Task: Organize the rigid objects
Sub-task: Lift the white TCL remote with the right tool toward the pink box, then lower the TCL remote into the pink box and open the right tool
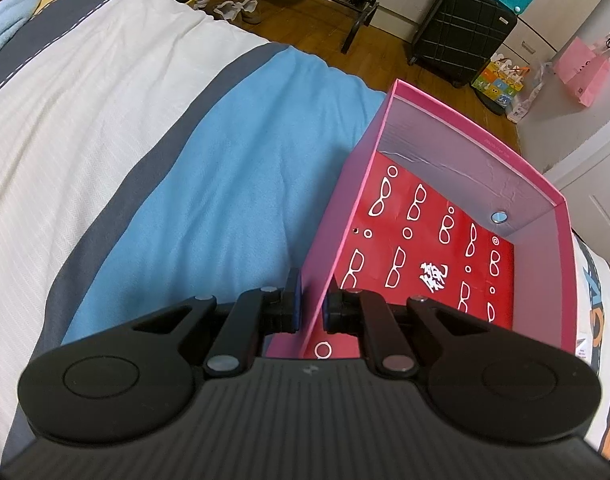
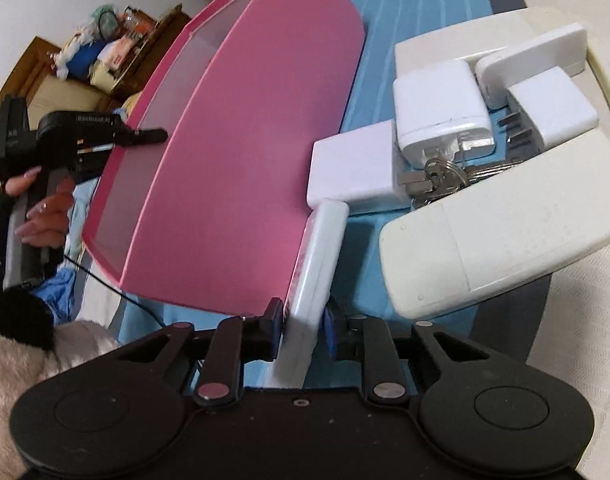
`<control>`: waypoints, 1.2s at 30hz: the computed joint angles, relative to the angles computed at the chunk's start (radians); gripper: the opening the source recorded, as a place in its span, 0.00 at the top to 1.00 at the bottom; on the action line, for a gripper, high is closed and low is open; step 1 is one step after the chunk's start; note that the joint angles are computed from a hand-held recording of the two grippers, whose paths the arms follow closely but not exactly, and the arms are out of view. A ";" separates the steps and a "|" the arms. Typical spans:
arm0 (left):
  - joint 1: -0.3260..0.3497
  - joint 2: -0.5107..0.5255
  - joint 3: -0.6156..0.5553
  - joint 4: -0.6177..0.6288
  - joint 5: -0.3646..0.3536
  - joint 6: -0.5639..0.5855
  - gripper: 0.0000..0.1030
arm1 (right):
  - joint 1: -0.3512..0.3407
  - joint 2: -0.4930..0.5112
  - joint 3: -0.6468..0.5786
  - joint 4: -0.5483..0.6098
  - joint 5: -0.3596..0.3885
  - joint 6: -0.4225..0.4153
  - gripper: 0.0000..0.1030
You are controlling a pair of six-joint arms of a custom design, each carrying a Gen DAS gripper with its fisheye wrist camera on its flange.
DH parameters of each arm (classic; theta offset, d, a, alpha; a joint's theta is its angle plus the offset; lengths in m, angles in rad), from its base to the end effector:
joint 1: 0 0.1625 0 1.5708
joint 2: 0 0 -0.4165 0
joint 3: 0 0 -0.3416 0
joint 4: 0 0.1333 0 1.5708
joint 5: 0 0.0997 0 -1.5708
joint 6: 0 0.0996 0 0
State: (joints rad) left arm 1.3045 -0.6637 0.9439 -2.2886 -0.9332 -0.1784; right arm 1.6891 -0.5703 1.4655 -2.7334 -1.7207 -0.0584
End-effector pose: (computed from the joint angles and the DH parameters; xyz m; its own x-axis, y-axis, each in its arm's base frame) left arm -0.0196 -0.8038 0.2944 -0.8705 -0.1865 -0.4554 0.0852 0.8543 -0.5127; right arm 0.1986 -0.6676 0.0522 -0.9782 -0.1333 0.1592 -0.1712 0.9516 -0.2554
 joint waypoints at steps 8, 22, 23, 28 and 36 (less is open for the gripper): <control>-0.002 0.003 -0.006 0.009 0.004 0.015 0.92 | 0.042 -0.064 0.126 -0.218 -0.075 -0.060 0.80; -0.001 0.015 -0.045 0.063 0.000 0.059 0.92 | 0.177 -0.063 0.023 -0.235 -0.024 -0.312 0.80; 0.001 0.014 -0.048 0.066 -0.007 0.061 0.92 | 0.189 -0.036 -0.017 -0.218 -0.042 -0.348 0.80; 0.018 0.005 -0.048 0.067 -0.056 0.050 0.91 | 0.232 0.164 -0.312 -0.038 -0.213 -0.555 0.80; 0.035 0.005 -0.055 0.066 -0.098 0.038 0.90 | 0.251 0.535 -0.864 0.112 -0.502 -0.998 0.81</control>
